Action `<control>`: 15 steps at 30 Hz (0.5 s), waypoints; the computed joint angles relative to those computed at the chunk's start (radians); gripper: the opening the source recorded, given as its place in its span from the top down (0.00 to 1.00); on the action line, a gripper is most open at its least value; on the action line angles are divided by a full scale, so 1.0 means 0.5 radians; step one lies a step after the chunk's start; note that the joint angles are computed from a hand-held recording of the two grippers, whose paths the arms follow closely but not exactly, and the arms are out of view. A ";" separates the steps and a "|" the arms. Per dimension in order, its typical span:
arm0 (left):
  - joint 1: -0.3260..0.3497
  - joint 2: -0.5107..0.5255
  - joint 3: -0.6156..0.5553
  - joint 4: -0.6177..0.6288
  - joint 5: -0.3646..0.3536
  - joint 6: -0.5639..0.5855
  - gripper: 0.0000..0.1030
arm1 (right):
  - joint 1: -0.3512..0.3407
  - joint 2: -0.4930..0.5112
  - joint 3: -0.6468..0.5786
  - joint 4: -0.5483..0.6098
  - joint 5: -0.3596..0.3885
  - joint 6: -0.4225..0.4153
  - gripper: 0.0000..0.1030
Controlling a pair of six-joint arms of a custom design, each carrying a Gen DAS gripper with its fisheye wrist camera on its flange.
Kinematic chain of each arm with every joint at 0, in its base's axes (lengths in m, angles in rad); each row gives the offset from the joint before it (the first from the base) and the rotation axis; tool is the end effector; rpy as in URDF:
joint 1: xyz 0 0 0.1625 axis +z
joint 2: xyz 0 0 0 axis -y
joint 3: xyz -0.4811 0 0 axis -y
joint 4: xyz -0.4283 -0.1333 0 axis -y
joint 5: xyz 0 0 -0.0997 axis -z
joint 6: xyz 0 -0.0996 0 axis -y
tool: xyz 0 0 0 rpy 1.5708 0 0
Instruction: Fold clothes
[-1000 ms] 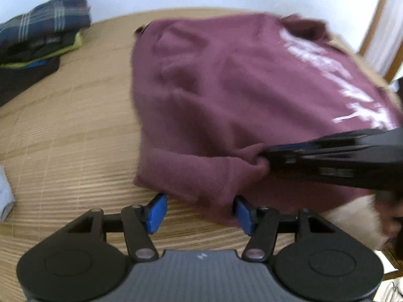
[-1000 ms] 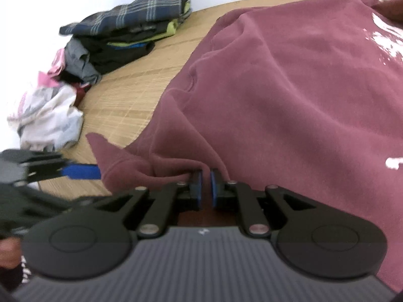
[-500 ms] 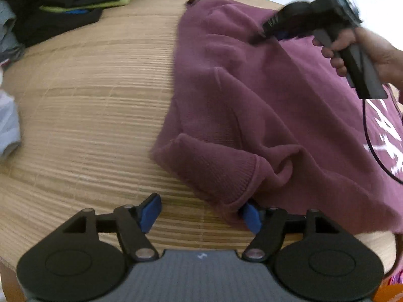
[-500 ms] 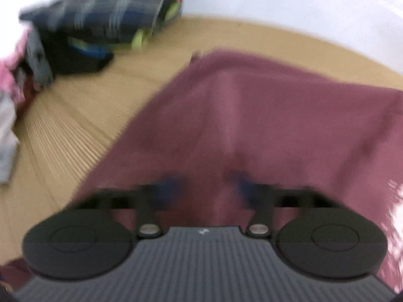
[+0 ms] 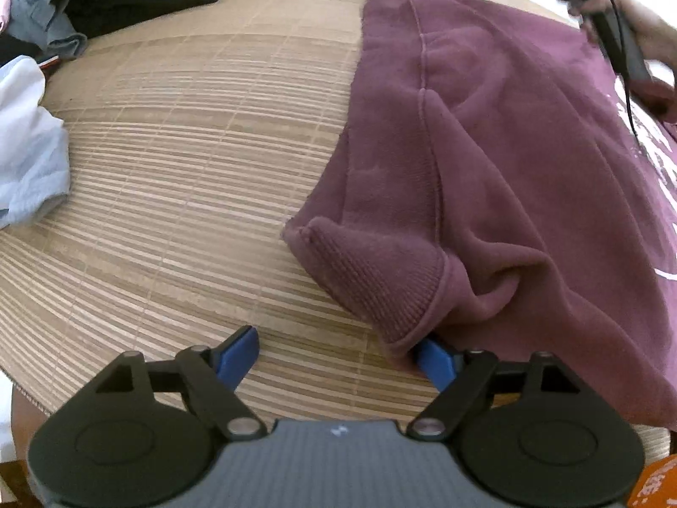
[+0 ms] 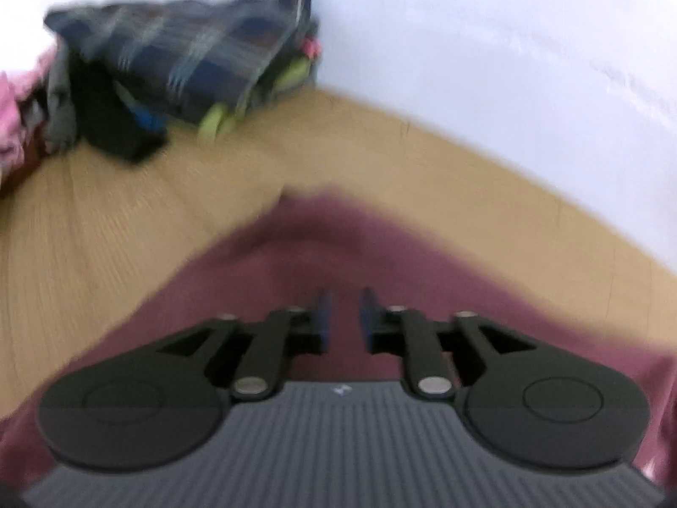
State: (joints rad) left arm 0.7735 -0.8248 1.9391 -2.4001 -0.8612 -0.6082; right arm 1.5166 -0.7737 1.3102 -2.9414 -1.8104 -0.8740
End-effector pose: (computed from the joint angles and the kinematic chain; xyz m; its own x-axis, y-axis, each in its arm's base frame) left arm -0.2835 -0.5538 0.0308 -0.7197 0.1674 -0.6738 0.3355 0.9335 -0.1265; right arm 0.0634 -0.8556 0.2886 -0.6443 -0.3681 0.6704 -0.7132 0.6055 -0.3531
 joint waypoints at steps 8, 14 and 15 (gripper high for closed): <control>0.003 0.012 -0.053 0.145 -0.009 -0.174 0.17 | -0.031 0.285 -0.652 0.624 -0.112 -0.332 0.70; 0.007 0.023 -0.073 0.178 -0.018 -0.204 0.16 | -0.099 0.218 -0.665 0.398 -0.635 -0.729 0.70; 0.005 0.020 -0.073 0.186 -0.020 -0.211 0.16 | -0.116 0.195 -0.642 0.317 -0.736 -0.798 0.70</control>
State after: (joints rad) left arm 0.7760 -0.8149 1.9025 -2.3069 -0.8712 -0.7135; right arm 1.4586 -0.6762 0.9894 -2.7827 -2.1784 -1.2731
